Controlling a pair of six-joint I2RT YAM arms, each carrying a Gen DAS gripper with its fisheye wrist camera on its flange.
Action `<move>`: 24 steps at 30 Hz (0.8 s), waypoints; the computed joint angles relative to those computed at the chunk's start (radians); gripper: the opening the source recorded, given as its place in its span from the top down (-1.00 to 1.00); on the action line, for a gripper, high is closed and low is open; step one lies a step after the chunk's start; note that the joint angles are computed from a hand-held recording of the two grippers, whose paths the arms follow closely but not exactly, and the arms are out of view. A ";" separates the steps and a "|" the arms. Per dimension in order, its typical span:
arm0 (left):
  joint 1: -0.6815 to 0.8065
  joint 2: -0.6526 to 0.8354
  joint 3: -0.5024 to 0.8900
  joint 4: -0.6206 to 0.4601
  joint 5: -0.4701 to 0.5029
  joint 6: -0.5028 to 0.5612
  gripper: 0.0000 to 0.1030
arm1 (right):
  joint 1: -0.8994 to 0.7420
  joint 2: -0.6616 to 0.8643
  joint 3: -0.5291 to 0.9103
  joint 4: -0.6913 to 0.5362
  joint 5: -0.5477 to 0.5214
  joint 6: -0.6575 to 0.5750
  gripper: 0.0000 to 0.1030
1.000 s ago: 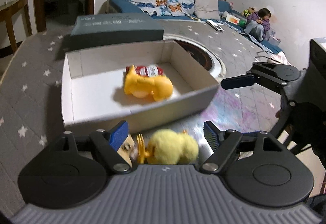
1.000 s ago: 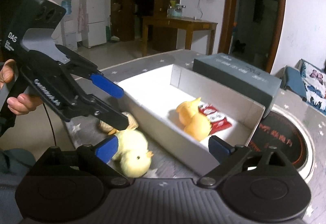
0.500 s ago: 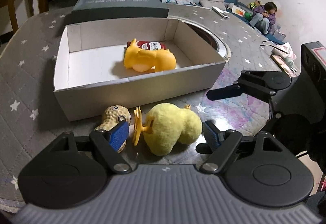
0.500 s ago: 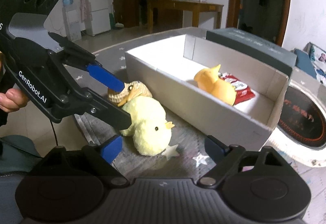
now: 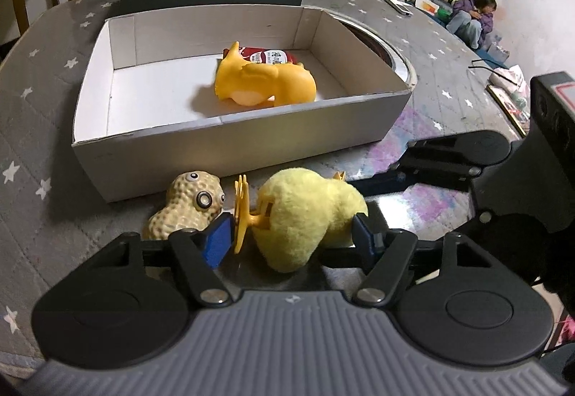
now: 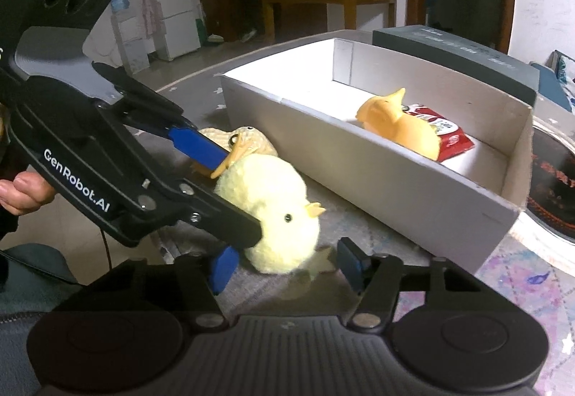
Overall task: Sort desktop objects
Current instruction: 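Lower the left tool onto the fuzzy yellow chick and close it, then carry the yellow chick into the white box and open the left tool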
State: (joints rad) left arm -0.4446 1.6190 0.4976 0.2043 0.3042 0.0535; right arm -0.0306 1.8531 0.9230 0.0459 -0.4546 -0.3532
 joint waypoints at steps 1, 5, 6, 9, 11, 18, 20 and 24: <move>-0.002 -0.003 0.000 -0.003 -0.003 -0.003 -0.33 | 0.003 0.006 0.007 -0.005 -0.004 -0.001 0.05; -0.015 -0.029 -0.006 -0.015 -0.012 -0.006 -0.28 | 0.013 -0.006 0.006 -0.009 0.006 -0.008 0.09; -0.016 -0.036 -0.006 -0.021 -0.007 -0.008 -0.28 | 0.013 -0.012 0.005 -0.013 0.008 -0.009 0.09; -0.016 -0.057 -0.005 -0.038 0.011 -0.016 -0.27 | 0.010 -0.040 -0.002 -0.033 0.015 -0.013 0.12; -0.021 -0.090 -0.010 -0.053 0.016 -0.020 -0.27 | 0.006 -0.066 -0.007 -0.052 0.017 -0.016 0.12; -0.028 -0.235 0.016 -0.117 0.010 -0.021 -0.27 | -0.003 -0.166 0.020 -0.122 0.031 -0.047 0.12; -0.018 -0.245 0.045 -0.125 0.004 -0.015 -0.27 | 0.003 -0.174 0.057 -0.129 0.046 -0.054 0.12; 0.017 -0.199 0.129 -0.123 0.004 -0.011 -0.27 | 0.011 -0.124 0.155 -0.124 0.064 -0.057 0.12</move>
